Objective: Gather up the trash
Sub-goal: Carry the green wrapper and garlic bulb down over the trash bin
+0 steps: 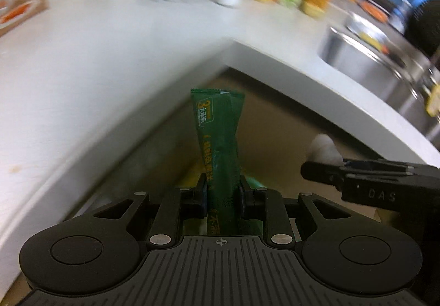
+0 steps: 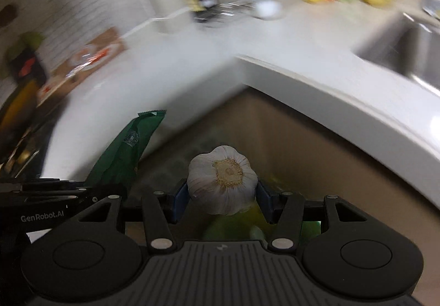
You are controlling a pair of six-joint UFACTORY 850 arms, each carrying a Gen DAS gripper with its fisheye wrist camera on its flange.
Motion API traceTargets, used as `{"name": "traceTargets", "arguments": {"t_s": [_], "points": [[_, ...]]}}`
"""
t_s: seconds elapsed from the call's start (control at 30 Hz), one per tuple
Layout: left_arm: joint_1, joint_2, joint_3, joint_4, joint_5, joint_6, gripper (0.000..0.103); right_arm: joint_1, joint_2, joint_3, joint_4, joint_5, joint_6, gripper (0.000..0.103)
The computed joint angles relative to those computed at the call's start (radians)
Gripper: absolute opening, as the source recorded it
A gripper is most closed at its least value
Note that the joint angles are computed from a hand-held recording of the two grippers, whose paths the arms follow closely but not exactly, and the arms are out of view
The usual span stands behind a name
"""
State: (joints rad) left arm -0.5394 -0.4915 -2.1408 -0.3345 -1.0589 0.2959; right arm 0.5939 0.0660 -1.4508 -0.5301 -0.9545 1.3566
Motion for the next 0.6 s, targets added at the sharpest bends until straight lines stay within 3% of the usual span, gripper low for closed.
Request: {"name": "traceTargets", "arguments": {"t_s": [0.23, 0.5, 0.6], "points": [[-0.028, -0.062, -0.029, -0.078, 0.010, 0.012, 0.025, 0.038, 0.113, 0.135, -0.019, -0.129, 0.179, 0.053], [-0.048, -0.143, -0.013, -0.150, 0.156, 0.041, 0.025, 0.061, 0.160, 0.213, 0.014, -0.209, 0.274, 0.053], [-0.051, -0.149, 0.052, -0.208, 0.213, 0.072, 0.025, 0.072, 0.157, 0.225, 0.033, -0.234, 0.284, 0.053]]}}
